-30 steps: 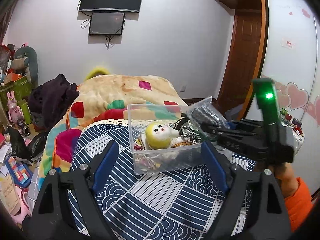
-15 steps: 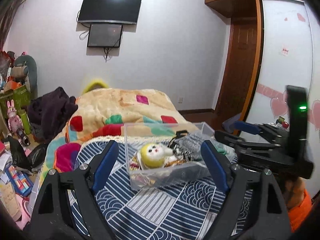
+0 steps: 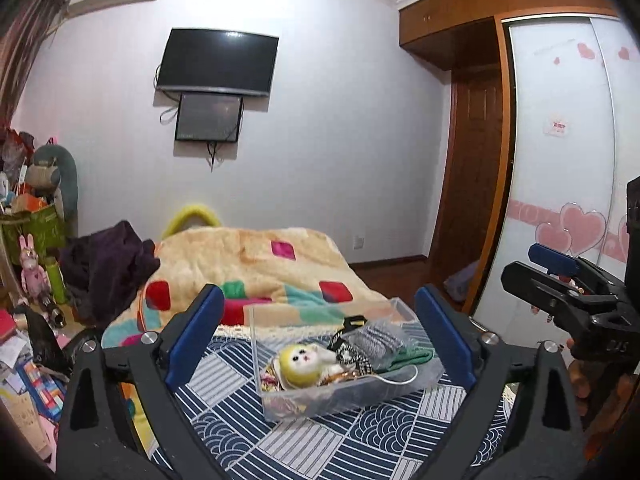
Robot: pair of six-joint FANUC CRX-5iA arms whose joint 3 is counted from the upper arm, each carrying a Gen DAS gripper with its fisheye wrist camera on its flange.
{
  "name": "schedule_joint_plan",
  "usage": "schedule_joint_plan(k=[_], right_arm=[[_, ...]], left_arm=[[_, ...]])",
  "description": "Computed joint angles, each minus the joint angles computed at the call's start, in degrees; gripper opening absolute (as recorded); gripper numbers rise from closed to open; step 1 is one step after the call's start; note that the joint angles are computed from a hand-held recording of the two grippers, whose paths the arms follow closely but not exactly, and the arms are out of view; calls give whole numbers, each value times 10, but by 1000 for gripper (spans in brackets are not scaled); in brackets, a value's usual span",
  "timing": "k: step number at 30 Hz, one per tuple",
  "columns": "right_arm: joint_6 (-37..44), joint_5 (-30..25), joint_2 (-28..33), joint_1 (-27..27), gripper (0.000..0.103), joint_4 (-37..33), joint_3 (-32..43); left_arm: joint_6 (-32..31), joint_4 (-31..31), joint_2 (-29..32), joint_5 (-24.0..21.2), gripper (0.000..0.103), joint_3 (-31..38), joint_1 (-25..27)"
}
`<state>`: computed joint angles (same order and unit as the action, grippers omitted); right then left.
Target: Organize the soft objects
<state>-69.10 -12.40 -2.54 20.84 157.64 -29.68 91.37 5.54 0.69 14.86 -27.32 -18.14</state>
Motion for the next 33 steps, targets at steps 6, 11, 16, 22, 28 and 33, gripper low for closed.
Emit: schedule_joint_plan(k=[6, 11, 16, 22, 28, 33], right_arm=[[-10, -19, 2, 5, 103, 3, -3], [-6, -34, -5, 11, 103, -8, -19], [-18, -33, -6, 9, 103, 0, -19], [-16, -38, -8, 9, 103, 0, -23], [-25, -34, -10, 7, 103, 8, -22], [-31, -31, -10, 6, 103, 13, -20]], left_arm=[[-52, 46, -7, 27, 101, -19, -11], [-44, 39, -7, 28, 101, -19, -10], [-40, 34, -8, 28, 101, -19, -11], [-38, 32, -9, 27, 101, -18, -11], [-39, 33, -8, 27, 101, -18, -12], [-42, 36, -8, 29, 101, -19, -12]])
